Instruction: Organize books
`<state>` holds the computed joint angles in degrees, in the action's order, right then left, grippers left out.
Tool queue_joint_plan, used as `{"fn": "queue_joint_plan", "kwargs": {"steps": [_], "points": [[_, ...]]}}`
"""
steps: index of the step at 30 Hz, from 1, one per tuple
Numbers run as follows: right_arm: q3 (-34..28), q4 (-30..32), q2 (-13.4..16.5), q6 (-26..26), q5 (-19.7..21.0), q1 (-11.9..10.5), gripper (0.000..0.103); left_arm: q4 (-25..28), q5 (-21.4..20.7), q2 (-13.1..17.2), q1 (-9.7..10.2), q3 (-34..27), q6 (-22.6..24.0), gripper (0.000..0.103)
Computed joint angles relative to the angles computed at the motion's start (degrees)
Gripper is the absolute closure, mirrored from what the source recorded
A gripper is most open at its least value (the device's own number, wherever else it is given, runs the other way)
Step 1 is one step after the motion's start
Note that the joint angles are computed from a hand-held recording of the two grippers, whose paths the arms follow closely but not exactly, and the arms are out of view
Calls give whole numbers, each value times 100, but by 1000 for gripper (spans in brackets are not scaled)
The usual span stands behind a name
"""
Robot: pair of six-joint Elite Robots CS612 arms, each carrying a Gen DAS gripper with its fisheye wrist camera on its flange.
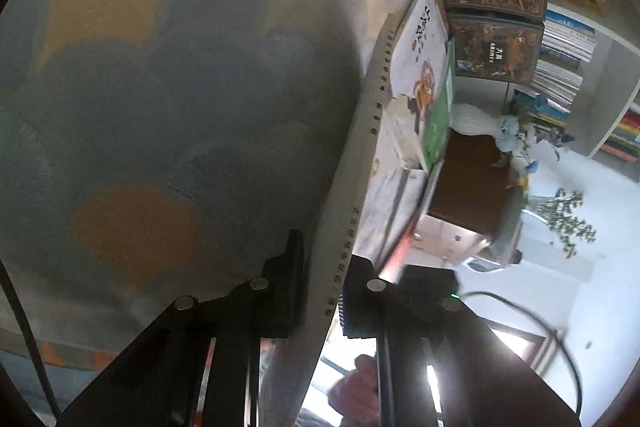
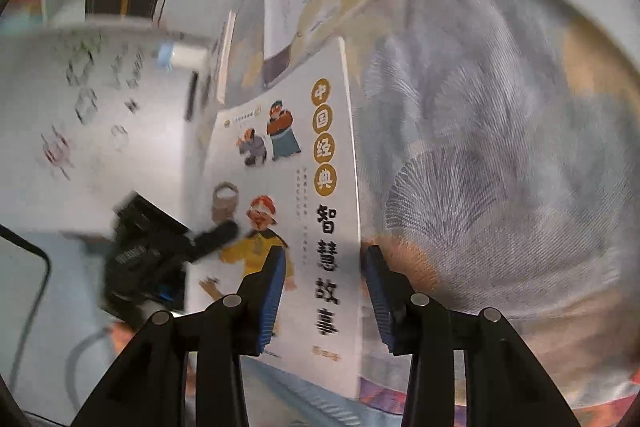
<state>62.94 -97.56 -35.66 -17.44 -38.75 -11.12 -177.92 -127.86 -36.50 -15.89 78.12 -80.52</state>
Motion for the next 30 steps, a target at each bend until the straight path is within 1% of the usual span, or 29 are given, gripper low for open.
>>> {"fn": "queue_joint_plan", "kwargs": {"steps": [1,3,5,7,8,9,10,11,12,13,14,15,16,17,19,21,23,24,26,27,28,30], "points": [[0,137,39,79,243,-54,62,-54,-102,18,25,-17,-60,92],[38,157,55,140,433,-90,62,-135,-212,43,48,-43,-153,92],[90,16,25,147,387,-86,61,26,-214,33,59,-100,62,92],[189,-283,-37,221,298,-54,59,124,-211,41,80,-156,185,92],[208,-388,-59,236,233,-35,58,245,-175,17,82,-172,351,92],[238,-569,-104,222,90,0,58,396,-109,-6,81,-196,560,92],[357,-753,-173,180,-15,20,58,628,56,-73,67,-198,918,92],[381,-893,-233,13,-243,81,58,851,224,-140,49,-205,1311,92],[360,-949,-274,-230,-506,142,58,1026,345,-188,35,-216,1624,92],[306,-956,-308,-568,-884,227,58,1208,519,-248,12,-222,1993,92],[228,-960,-319,-884,-1286,322,58,1346,634,-287,-8,-233,2271,92],[149,-979,-312,-1107,-1588,394,58,1454,702,-305,-21,-254,2475,92],[88,-969,-286,-1165,-1671,411,58,1502,725,-315,-30,-264,2643,92],[-44,-855,-221,-1163,-1692,415,58,1466,683,-304,-24,-268,2639,92],[-459,-166,-9,-1096,-1545,383,58,1354,557,-261,4,-267,2401,92],[-641,302,76,-1004,-1399,318,58,1247,525,-246,18,-241,2226,92],[-651,710,72,-985,-1320,258,58,1279,501,-247,25,-222,2082,92],[-605,1011,46,-1011,-1228,208,58,1330,445,-236,38,-225,1994,92],[-489,1373,-18,-1053,-1109,134,58,1314,274,-209,63,-207,1726,92],[-367,1449,-81,-1058,-1069,91,58,1218,167,-177,82,-198,1519,92],[-203,1352,-163,-1025,-1000,57,58,1048,51,-136,106,-181,1272,92],[120,940,-299,-859,-786,-5,58,849,-93,-78,136,-182,949,92]]}}
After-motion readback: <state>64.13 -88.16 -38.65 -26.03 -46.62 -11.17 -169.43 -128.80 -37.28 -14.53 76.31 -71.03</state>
